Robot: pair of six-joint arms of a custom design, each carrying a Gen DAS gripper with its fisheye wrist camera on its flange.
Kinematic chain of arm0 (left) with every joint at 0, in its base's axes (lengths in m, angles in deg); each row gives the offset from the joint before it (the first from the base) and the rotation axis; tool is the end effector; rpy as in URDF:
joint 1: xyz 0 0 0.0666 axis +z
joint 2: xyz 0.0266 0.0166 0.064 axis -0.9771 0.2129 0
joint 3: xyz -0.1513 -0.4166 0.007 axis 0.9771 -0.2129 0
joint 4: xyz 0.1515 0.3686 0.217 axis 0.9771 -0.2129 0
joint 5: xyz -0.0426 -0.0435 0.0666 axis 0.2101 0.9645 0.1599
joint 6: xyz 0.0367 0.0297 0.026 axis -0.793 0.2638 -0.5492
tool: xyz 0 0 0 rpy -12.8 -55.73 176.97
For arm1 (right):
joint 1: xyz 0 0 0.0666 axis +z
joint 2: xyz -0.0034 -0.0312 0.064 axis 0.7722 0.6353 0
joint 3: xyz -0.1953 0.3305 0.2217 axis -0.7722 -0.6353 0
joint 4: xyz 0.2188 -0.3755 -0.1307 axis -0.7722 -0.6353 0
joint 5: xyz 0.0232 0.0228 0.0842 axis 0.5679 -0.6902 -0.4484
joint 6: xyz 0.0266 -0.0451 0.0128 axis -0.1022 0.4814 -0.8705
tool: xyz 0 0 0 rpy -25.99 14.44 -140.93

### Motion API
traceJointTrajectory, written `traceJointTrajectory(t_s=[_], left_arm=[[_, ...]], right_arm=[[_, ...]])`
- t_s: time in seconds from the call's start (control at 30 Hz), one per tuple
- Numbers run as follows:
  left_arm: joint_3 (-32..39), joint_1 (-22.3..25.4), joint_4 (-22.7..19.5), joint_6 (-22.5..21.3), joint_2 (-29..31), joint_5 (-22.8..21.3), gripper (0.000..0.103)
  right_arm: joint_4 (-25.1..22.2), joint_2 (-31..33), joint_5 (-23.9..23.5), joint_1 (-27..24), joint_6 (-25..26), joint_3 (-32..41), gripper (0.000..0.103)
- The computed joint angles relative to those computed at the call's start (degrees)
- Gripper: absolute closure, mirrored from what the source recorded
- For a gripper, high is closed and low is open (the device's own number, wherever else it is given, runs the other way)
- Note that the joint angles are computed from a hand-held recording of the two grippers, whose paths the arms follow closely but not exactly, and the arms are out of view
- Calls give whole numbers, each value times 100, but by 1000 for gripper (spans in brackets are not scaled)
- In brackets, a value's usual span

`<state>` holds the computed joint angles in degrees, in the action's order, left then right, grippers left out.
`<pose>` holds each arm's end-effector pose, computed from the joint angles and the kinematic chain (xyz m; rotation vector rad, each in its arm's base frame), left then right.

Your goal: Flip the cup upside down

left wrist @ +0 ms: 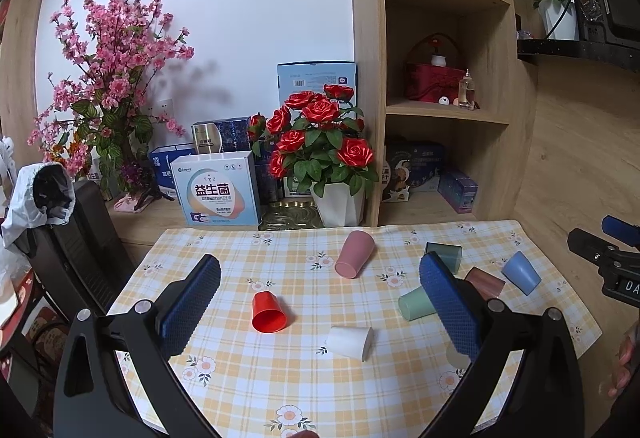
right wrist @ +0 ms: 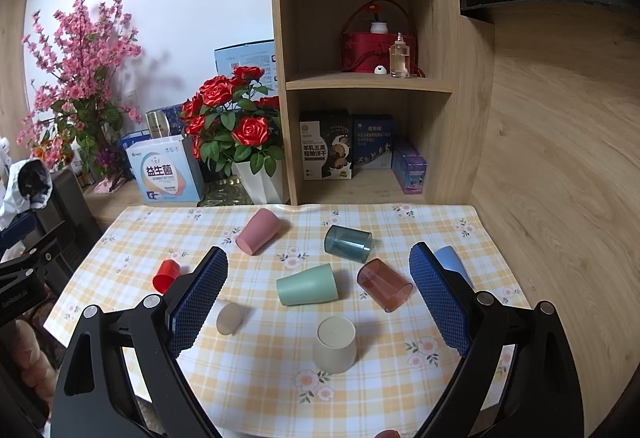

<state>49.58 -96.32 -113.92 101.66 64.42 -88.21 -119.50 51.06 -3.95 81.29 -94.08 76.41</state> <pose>0.3507 -0.0988 0.5875 -0.2530 1.9931 0.2204 0.4271 0.2467 0.5745 -0.2819 2.0925 0.2604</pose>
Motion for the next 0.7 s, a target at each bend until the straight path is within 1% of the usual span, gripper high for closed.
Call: traceJointTrajectory(t_s=[0.7], left_arm=[[39, -63, -90, 67, 19, 16, 6]], right_arm=[[-15, -5, 3, 2, -1, 22, 14]])
